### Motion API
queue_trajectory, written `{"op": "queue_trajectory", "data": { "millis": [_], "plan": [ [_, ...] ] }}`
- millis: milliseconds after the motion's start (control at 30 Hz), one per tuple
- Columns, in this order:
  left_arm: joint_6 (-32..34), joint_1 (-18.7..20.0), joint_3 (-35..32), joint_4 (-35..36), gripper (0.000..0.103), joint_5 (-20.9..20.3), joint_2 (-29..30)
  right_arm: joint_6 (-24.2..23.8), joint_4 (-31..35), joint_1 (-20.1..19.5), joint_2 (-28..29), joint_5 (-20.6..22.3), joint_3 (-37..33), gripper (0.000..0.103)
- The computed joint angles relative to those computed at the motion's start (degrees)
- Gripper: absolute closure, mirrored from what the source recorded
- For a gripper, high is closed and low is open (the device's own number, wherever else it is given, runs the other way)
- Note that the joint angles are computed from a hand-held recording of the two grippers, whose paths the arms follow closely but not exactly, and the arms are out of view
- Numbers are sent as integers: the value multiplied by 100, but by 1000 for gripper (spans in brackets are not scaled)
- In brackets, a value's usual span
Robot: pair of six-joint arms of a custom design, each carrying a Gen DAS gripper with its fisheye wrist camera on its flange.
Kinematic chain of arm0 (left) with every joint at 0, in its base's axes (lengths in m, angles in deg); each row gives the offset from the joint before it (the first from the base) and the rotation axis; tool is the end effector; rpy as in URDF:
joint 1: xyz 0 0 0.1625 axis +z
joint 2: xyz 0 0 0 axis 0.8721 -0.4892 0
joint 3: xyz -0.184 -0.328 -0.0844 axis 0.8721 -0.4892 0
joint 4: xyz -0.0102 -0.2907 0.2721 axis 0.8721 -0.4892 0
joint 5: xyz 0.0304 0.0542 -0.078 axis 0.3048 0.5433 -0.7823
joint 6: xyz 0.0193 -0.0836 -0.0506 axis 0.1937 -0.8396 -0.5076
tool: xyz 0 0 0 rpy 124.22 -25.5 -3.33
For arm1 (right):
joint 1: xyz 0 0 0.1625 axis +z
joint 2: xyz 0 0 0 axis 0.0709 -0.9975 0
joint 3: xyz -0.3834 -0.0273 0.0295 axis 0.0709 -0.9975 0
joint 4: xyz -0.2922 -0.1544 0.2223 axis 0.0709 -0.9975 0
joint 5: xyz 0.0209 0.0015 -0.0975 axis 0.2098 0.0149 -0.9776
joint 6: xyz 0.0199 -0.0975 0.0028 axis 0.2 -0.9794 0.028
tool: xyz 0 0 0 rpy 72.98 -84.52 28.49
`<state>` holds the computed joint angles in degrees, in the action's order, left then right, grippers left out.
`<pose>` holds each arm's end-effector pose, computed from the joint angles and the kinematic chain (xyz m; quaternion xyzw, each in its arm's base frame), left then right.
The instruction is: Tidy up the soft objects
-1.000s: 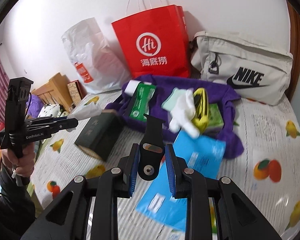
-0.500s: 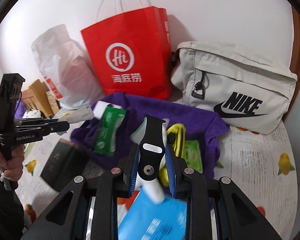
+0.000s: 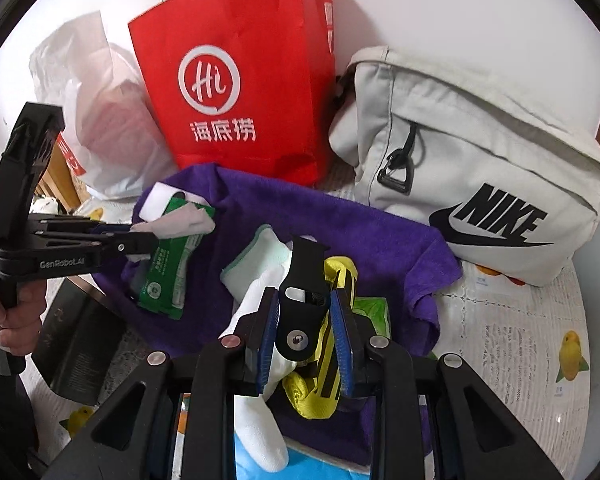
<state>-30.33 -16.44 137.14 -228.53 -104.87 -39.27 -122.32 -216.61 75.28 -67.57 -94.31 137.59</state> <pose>-0.3503 -0.6166 -0.0310 0.1619 0.9264 -0.2111 0.2665 0.0052 -0.5820 0.3211 0.2698 -0.8812 0.2770 0.2722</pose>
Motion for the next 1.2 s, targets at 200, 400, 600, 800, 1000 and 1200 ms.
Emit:
{"op": "queue_trajectory", "data": {
  "millis": [200,400,600,800,1000,1200],
  "plan": [
    [-364,36,-334,637,51,101,117,-54,-31,-1,79,-58,-37,49],
    [-452,-176,-147,674,36,412,-47,-70,-320,63,-83,7,181,39],
    [-787,-563,401,700,26,630,-515,52,-534,177,-627,105,723,30],
    [-1484,-1144,1249,916,19,920,-1155,219,-696,284,-1398,218,1492,23],
    [-2537,-1830,2027,1409,16,1162,-1722,359,-708,310,-2442,272,2419,16],
    [-3810,-2624,2676,2095,10,1300,-2184,448,-755,242,-3489,173,3293,15]
  ]
}}
